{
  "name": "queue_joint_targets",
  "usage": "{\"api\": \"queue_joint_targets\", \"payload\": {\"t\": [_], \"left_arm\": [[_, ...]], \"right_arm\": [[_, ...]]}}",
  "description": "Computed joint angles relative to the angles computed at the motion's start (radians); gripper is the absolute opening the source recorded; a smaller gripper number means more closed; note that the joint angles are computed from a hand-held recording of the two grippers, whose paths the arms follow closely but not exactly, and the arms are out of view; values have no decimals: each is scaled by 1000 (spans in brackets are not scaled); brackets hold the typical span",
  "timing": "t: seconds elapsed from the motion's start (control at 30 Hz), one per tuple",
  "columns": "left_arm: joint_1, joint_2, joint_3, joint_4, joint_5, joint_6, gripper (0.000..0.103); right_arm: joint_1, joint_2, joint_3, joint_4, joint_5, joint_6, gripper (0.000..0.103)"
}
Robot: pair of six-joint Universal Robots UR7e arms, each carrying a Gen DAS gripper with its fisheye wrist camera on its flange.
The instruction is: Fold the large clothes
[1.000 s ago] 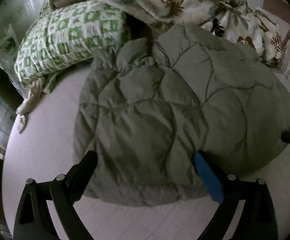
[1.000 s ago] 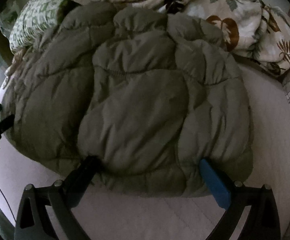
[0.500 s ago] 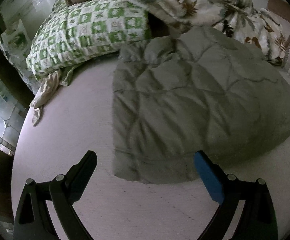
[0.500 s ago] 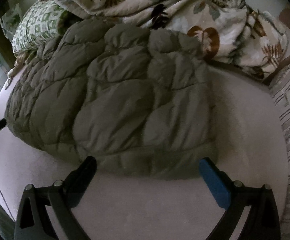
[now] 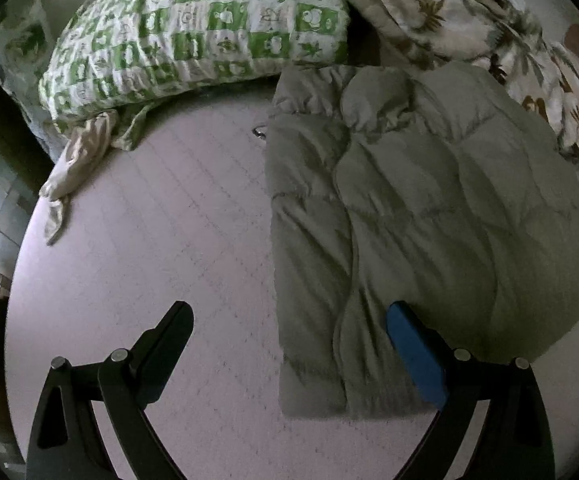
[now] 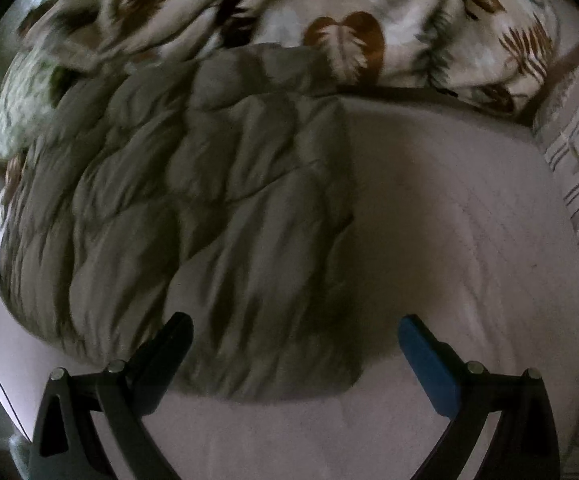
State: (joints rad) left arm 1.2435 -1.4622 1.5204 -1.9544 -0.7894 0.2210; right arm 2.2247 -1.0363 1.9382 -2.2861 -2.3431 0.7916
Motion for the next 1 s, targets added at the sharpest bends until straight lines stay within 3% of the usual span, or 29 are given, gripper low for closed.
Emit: {"api": "queue_joint_targets", "payload": {"t": [0.07, 0.33, 0.47, 0.63, 0.87, 1.0], "left_arm": [[10, 22, -19, -8, -18, 12, 97], [39, 103, -67, -21, -43, 48, 99], [58, 136, -98, 8, -53, 53, 103], [99, 191, -176, 89, -123, 16, 103], [141, 255, -248, 167, -196, -17, 103], [126, 255, -229, 161, -160, -12, 103]], "right_arm": [[-28, -13, 8, -34, 28, -14, 103], [-174, -15, 75, -276, 271, -132, 103], [-227, -1, 85, -308, 377, -172, 103], [-287, 0, 114, -362, 494, -213, 103], [-339, 30, 112, -399, 567, -263, 103], [-368, 44, 86, -372, 550, -304, 103]]}}
